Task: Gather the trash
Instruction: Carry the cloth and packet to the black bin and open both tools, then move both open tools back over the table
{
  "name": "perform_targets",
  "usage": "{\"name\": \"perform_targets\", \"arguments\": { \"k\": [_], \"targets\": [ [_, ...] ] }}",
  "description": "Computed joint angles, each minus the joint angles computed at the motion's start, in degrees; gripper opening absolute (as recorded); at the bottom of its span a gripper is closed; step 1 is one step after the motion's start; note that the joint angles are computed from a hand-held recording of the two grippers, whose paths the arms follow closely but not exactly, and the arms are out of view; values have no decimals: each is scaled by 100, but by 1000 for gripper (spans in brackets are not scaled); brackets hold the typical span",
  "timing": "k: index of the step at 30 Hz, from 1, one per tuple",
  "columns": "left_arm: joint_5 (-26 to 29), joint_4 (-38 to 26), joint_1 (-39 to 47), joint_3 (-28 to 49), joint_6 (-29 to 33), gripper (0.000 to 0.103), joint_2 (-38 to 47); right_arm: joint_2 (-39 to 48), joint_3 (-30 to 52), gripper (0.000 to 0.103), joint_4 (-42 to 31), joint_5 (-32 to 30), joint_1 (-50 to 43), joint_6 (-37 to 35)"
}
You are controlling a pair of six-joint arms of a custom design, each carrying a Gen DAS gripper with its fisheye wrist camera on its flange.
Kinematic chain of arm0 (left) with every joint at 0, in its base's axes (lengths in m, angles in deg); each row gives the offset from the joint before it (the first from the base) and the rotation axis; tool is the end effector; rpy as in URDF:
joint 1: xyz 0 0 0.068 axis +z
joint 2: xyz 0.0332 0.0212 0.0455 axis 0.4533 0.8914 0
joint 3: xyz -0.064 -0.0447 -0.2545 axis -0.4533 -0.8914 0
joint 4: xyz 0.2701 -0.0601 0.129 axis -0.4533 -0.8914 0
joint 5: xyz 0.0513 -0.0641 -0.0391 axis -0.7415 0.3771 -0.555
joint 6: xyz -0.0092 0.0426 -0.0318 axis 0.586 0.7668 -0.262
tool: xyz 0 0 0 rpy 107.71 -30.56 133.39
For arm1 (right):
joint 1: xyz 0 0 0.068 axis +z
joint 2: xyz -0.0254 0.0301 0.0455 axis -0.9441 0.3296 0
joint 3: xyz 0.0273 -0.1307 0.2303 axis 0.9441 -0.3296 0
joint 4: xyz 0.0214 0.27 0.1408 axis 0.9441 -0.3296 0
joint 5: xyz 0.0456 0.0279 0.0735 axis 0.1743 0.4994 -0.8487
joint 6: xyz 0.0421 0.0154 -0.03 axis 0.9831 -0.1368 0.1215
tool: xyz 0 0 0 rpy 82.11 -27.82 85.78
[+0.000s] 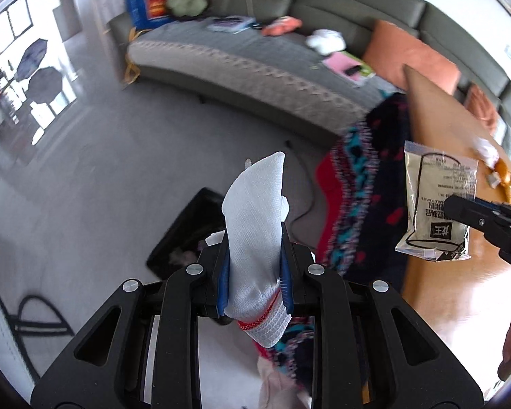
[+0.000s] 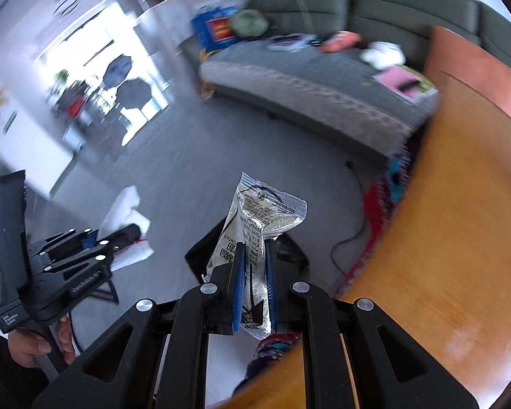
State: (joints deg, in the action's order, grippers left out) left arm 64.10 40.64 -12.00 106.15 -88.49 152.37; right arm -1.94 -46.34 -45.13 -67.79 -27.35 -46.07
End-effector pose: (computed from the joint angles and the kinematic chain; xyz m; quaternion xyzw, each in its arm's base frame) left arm 0.2088 -0.1627 0.1554 0.1303 0.9593 -0.0671 0.2416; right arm 0.1797 0.1624 0.1649 -0.0006 0.9576 0.1309 0.2566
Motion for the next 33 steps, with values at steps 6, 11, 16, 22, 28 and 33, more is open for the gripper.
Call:
{"name": "perform_targets", "arguments": {
  "k": [6, 11, 16, 22, 28, 33],
  "targets": [
    [80, 46, 816, -349, 322, 25, -78, 1930, 1141, 13, 682, -394, 316, -559],
    [-506, 115, 1150, -141, 564, 97, 294, 2655, 1849, 58, 593, 32, 494, -693],
    [-392, 99, 1414, -122, 454, 97, 148, 2498, 1756, 58, 631, -64, 396, -606],
    [-483, 8, 1115, -169, 258, 97, 81, 1832, 1238, 58, 609, -155, 196, -420],
    [-561, -66, 649, 17, 115, 97, 122, 598, 529, 58, 189, 11, 97, -110],
    [-656, -155, 14, 254, -150, 97, 156, -870, -132, 61, -541, 211, 15, 165]
  ]
}}
